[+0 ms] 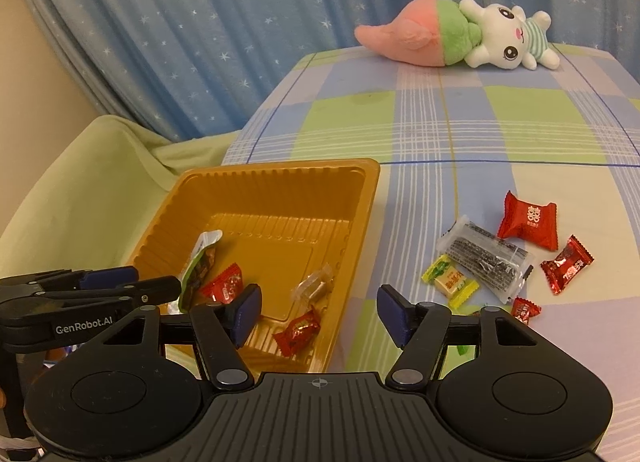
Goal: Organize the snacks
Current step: 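Withdraw both open tools from the tray toward the remaining snacks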
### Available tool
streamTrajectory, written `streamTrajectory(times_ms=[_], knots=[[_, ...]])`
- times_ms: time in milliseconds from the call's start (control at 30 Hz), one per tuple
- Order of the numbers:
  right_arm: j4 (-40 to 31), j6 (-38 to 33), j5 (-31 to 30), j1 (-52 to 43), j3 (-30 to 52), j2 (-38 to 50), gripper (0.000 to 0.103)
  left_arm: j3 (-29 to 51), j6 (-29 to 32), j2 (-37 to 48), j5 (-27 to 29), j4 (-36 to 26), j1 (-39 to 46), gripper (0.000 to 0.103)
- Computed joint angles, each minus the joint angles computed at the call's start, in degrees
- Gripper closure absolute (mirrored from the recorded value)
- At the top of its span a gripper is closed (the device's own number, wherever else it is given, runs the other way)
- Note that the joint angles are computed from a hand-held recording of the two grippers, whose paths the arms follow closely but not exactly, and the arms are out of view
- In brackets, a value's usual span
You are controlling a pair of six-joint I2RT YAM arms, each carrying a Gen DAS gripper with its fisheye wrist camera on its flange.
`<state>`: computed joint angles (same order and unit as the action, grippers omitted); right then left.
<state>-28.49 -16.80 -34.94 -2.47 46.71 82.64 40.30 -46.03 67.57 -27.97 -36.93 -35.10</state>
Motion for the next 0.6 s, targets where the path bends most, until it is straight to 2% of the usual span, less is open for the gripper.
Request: streamTrajectory(times_ms=[300,600], knots=[[-7.2,-9.3,-3.5,-7.6,-0.1,-1.4,0.037,4.3,-11.7,3.4,-3.8,-7.4,-10.2,0.031],[-16.4,-24.2,-5.2,-21.0,3.1,2.6,0.036,11.6,-21.3,12.8,-5.3,-10.1,-20.4,0.031]])
